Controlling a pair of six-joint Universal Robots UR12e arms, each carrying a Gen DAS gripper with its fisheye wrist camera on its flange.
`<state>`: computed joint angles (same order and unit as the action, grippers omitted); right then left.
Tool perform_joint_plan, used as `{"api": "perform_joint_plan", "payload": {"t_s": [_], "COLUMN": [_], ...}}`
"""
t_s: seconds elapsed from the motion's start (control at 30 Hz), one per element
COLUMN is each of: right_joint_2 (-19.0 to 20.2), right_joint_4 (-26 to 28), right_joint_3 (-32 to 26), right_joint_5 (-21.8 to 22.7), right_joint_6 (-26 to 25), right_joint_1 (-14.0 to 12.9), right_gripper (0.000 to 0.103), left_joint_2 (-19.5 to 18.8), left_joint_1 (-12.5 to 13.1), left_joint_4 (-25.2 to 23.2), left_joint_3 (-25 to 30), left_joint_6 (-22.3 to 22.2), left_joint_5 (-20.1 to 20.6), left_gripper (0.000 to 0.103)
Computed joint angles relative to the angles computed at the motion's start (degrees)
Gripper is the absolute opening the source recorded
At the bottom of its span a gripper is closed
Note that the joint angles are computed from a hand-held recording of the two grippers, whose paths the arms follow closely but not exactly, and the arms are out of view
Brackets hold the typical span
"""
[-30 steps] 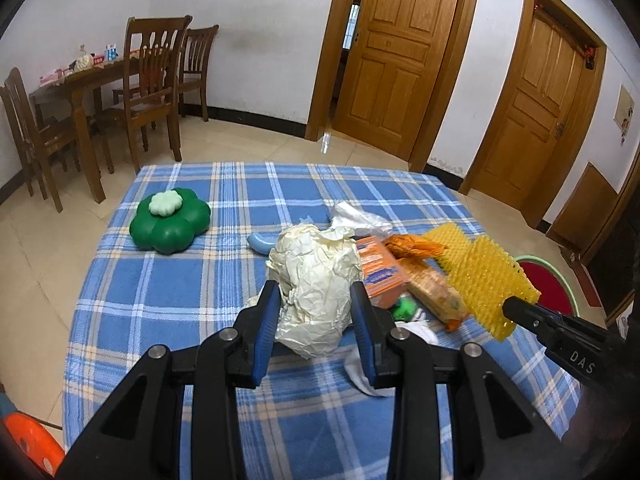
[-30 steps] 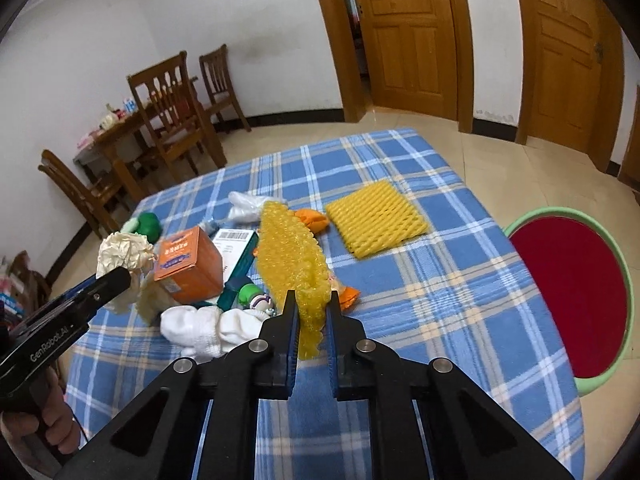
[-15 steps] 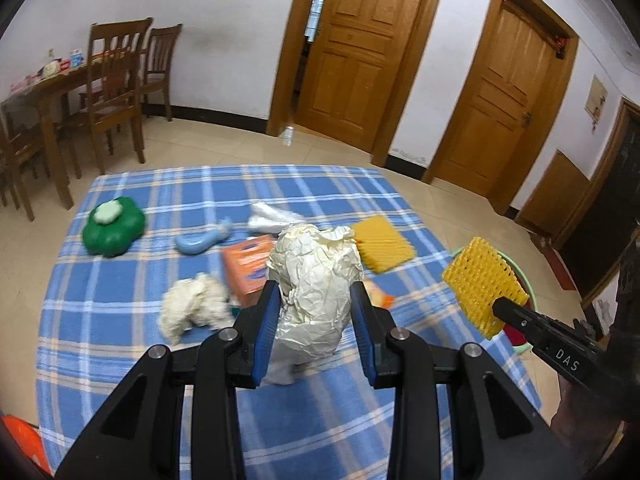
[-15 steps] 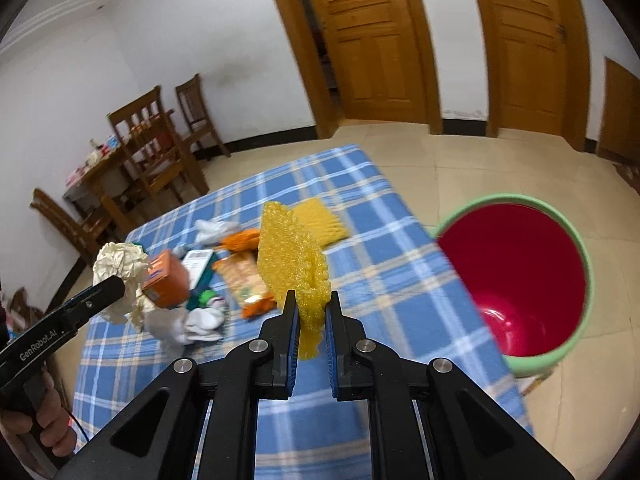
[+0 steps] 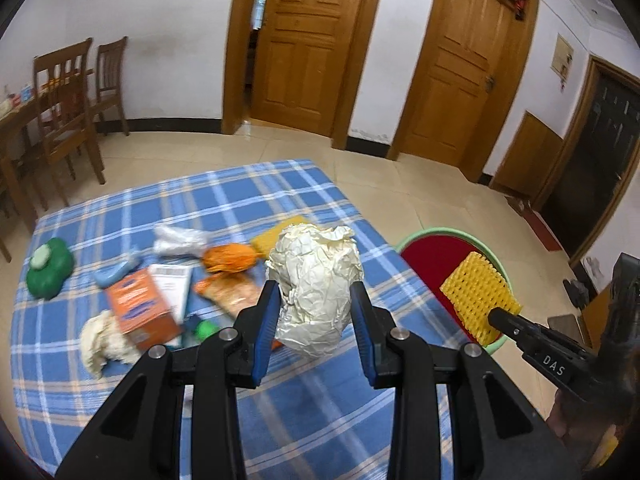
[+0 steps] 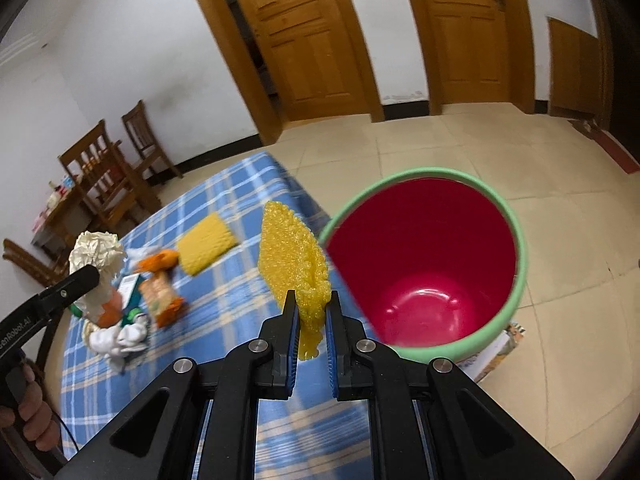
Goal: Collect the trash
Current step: 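Drop the foam net into the bin with the right gripper while the left carries paper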
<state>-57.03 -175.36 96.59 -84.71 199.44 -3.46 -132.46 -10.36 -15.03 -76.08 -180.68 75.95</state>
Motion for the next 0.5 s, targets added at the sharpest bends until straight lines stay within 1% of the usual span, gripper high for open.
{"api": "perform_joint_plan", "payload": {"t_s": [0.17, 0.4, 0.5], "right_joint_2": [0.40, 0.97, 1.30], "right_joint_4": [0.50, 1.93, 2.10], "right_joint_3": [0.20, 0.20, 0.19], "right_joint_5": [-1.41, -3.23, -3.36], "right_joint_6": [0.68, 1.89, 2.45], "right_joint_1": [-1.14, -2.72, -3.64], "right_gripper": [0.012, 0.012, 0.012], "left_joint_2": [-1.96, -5.71, -7.47], "left_joint_1": [-1.49, -3.71, -4.56], "left_joint_4": [-3.10, -9.56, -12.36], "left_joint_3": [3.49, 10.22, 13.28], "left_joint_6": [2.03, 5.04, 5.73], "left_joint_5": [-0.60, -0.49, -0.77], "left_gripper": [0.036, 0.036, 0.036]}}
